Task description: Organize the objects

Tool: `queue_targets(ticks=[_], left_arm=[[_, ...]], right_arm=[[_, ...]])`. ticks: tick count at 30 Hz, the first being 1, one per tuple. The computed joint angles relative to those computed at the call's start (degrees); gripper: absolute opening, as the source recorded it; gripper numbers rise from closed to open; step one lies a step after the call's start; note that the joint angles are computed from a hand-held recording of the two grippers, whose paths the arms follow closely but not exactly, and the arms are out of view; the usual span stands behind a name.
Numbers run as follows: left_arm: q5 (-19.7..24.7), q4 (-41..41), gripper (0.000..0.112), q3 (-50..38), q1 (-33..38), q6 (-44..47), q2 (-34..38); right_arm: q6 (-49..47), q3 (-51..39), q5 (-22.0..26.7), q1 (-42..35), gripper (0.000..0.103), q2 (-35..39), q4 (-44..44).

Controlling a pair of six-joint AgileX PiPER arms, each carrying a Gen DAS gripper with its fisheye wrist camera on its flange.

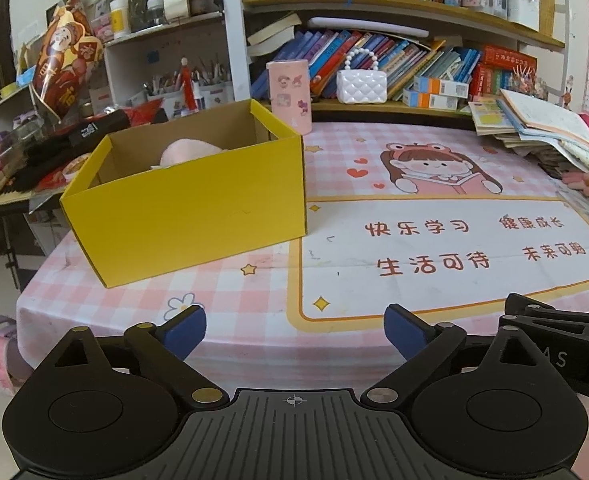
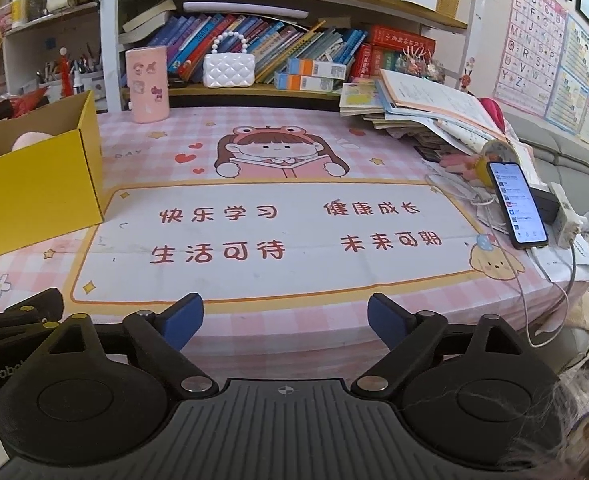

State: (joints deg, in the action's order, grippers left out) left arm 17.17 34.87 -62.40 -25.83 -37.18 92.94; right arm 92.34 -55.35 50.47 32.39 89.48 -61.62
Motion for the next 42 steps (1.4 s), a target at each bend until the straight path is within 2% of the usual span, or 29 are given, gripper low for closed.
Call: queue_targets(ticks=[19, 42], left_arm=[[-0.3, -0.1, 0.099, 0.1, 0.7, 0.1, -0.1], [0.0, -6.2, 0.099, -1.3, 2.0, 6.5, 1.2]], right_arm=[[-0.3, -0.4, 0.1, -0.1, 0.094, 0.3, 0.4], [-1.1, -1.6, -0.4, -0.5, 0.094, 1.7, 1.2]])
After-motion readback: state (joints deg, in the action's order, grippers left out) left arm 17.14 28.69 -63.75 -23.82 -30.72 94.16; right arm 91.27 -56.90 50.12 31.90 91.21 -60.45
